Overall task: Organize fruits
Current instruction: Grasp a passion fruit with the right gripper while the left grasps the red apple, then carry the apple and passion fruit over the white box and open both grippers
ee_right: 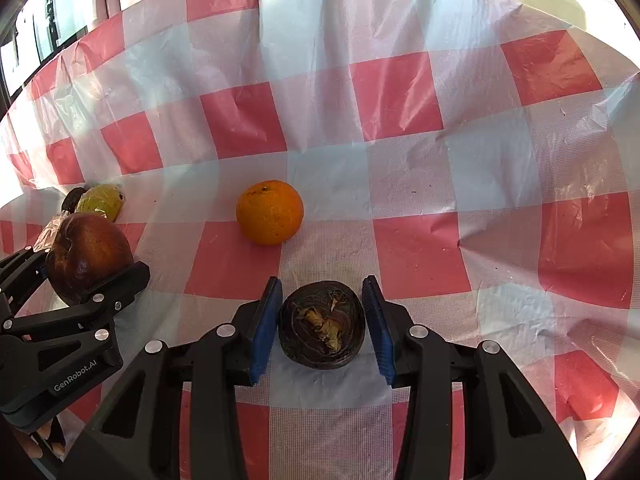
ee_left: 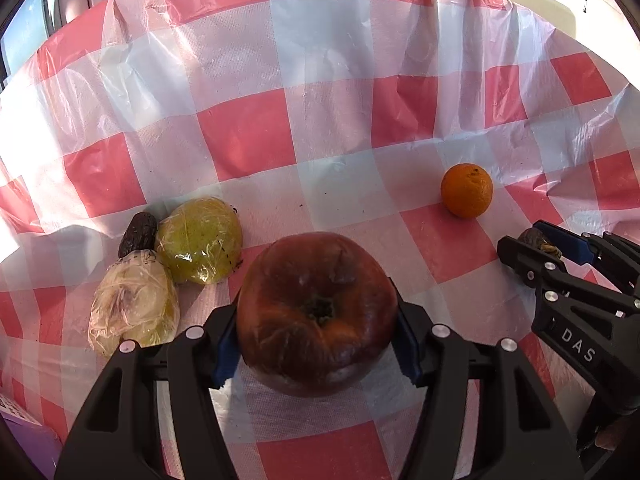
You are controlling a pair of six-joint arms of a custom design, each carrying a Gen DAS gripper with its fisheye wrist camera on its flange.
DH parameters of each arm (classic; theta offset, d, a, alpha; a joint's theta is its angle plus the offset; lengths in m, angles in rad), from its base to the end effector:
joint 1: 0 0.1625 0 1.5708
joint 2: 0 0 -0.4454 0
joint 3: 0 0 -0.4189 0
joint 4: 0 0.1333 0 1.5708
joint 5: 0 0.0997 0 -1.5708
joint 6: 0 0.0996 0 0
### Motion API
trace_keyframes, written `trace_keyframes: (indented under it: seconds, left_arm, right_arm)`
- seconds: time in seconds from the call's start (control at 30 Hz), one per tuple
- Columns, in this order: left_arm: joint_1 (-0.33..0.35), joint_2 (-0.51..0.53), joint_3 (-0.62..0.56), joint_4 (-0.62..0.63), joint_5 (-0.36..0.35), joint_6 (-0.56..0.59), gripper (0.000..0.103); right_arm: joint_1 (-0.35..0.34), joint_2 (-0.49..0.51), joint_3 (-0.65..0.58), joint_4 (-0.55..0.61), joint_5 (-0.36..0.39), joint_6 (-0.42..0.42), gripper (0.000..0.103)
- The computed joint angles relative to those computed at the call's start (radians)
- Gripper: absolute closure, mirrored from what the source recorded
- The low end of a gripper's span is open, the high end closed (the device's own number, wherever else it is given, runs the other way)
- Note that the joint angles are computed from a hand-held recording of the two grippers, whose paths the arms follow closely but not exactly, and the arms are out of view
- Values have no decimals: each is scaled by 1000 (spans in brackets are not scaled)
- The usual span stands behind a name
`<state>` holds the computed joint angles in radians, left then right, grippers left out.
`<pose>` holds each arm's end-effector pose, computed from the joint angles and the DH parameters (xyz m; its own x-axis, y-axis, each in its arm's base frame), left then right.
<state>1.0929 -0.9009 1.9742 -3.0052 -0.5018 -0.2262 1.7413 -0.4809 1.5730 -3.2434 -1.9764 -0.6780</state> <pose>-0.0739 -0.6224 0.1339 -0.6516 -0.2388 -0.7200 0.2915 0.7975 -0.5283 0.2150 -0.6950 -0.0251 -0.6449 -0.4722 0.6010 -0.7015 0.6778 -0.2202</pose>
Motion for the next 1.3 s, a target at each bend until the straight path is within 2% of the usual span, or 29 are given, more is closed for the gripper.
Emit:
trace_keyframes:
  seconds: [0.13,0.27,0.33,0.5,0.6,0.73,0.83,1.07,1.2,1.3]
  left_arm:
    - [-59,-86,126,82,-46,-140,42]
    - [-163,-217,289,250,-130,-384,42]
    - [-224,-290,369,335,-173,-484,42]
    - [-375,-510,531,555,-286,-741,42]
    - [-448,-655,574,711,-319,-824,42]
    - [-528,-821,584,911,-292,-863,42]
    - [-545,-889,581,979,-256,-852,42]
    - [-585,-989,587,1052,-250,-864,42]
    - [-608,-1040,569,1133,-258,-854,42]
    - [-642,-1085,547,1250,-254,-886,42]
  right_arm:
    - [-2,-2,0,2,3,-2,61]
    - [2,3,9,-33,-19,-8,64]
    - [9,-12,36,-27,-38,35,64]
    - [29,-117,253,-77,-17,150,64]
    - [51,-182,418,-113,-15,210,64]
    - [94,-247,603,-136,-24,292,64]
    - [131,-271,687,-119,-37,343,64]
    - [230,-250,751,-103,-120,362,64]
    - [259,-271,759,4,-162,451,64]
    - [318,-312,772,52,-190,479,64]
